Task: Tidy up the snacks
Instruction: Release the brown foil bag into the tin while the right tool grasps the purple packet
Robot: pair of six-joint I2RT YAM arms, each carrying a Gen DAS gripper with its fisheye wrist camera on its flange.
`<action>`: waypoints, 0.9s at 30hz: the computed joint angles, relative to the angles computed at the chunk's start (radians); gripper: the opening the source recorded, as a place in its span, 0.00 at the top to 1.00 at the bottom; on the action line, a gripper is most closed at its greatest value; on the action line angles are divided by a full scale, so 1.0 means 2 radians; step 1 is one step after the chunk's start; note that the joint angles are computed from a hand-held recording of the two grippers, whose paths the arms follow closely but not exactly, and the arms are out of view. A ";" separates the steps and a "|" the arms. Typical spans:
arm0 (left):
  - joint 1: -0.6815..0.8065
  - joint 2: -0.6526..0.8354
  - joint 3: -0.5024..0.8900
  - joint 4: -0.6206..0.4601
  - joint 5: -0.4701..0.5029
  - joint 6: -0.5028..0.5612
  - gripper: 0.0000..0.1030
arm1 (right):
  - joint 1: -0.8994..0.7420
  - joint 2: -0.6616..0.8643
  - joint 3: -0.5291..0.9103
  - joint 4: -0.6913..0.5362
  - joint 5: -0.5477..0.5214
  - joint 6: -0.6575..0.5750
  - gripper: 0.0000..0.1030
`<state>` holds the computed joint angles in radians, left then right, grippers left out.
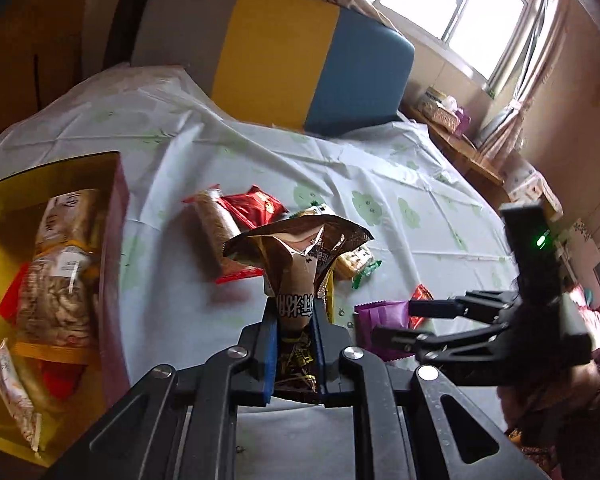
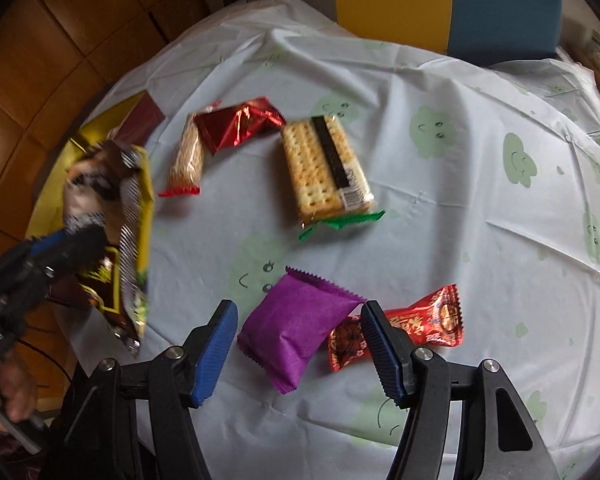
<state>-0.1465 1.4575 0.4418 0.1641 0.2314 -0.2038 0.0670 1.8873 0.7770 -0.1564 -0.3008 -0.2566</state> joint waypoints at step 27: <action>0.406 -0.013 0.114 -0.179 0.133 0.169 0.86 | 0.055 0.005 -0.045 0.101 0.045 0.000 0.63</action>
<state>0.6661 1.4305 0.6704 -0.1941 0.4966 0.1350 0.1763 1.8983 0.6864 0.0459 -0.2104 -0.2563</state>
